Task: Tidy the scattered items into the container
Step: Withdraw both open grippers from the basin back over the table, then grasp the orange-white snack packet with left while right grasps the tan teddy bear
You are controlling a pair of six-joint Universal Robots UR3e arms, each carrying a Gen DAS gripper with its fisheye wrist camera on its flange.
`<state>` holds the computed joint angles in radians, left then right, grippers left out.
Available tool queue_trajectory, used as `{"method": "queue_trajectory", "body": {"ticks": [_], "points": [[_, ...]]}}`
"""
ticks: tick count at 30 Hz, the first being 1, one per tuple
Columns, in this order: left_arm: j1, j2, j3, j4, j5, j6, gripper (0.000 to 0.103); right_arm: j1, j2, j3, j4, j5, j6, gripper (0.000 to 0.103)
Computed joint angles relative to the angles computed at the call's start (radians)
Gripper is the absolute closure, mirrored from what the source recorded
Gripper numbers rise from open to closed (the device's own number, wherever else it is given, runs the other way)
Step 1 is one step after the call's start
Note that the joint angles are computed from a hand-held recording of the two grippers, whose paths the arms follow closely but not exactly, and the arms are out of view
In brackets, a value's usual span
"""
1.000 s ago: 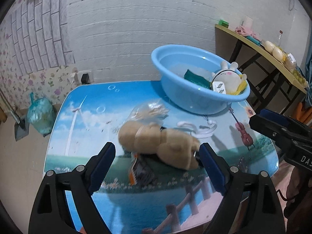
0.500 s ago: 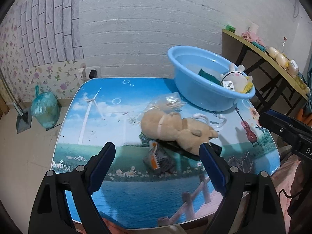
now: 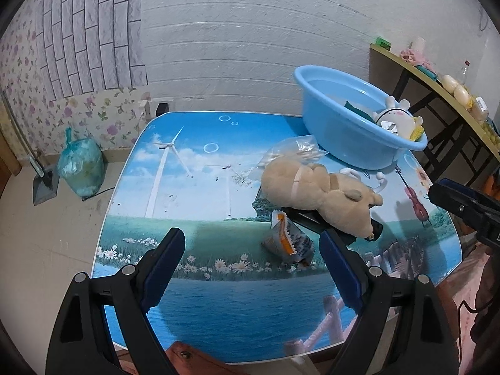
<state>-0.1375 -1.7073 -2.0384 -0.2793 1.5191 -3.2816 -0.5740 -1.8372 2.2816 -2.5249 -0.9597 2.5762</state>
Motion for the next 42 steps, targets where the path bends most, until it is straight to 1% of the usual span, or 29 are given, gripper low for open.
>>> {"method": "queue_trajectory", "body": {"ticks": [5,13,15,17,22,23,26,29,33,35,40,41,42], "points": [[0.006,-0.016,-0.007,0.020,-0.023,0.015,0.015,0.019,0.029,-0.007,-0.025,-0.021,0.013,0.040],[-0.005,-0.095,-0.019,0.104,-0.056,0.020,0.015,0.073,0.095,-0.023,-0.057,-0.047,0.027,0.040],[0.006,-0.105,-0.025,0.120,-0.087,0.013,0.025,0.085,0.109,-0.027,-0.061,-0.048,0.025,0.040],[0.014,-0.118,-0.026,0.131,-0.113,0.009,0.030,0.096,0.119,-0.030,-0.063,-0.043,0.019,0.040],[0.026,-0.168,-0.022,0.169,-0.163,0.032,0.035,0.131,0.165,-0.051,-0.071,-0.025,0.023,0.040],[0.029,-0.174,-0.021,0.173,-0.173,0.036,0.039,0.138,0.174,-0.052,-0.078,-0.026,0.024,0.040],[0.046,-0.197,-0.026,0.196,-0.236,0.069,0.057,0.173,0.204,-0.067,-0.096,-0.036,0.030,0.040],[0.044,-0.201,-0.041,0.237,-0.241,0.104,0.063,0.209,0.241,-0.090,-0.110,-0.051,0.036,0.040],[0.074,-0.185,-0.070,0.258,-0.279,0.118,0.068,0.237,0.279,-0.113,-0.121,-0.051,0.043,0.040],[0.093,-0.178,-0.080,0.260,-0.292,0.123,0.069,0.255,0.301,-0.127,-0.134,-0.057,0.051,0.040],[0.118,-0.161,-0.099,0.265,-0.277,0.133,0.069,0.308,0.364,-0.167,-0.166,-0.085,0.077,0.040],[0.124,-0.157,-0.104,0.265,-0.278,0.136,0.069,0.315,0.372,-0.173,-0.167,-0.089,0.076,0.043],[0.130,-0.152,-0.110,0.265,-0.280,0.137,0.069,0.325,0.379,-0.179,-0.160,-0.093,0.067,0.051]]}}
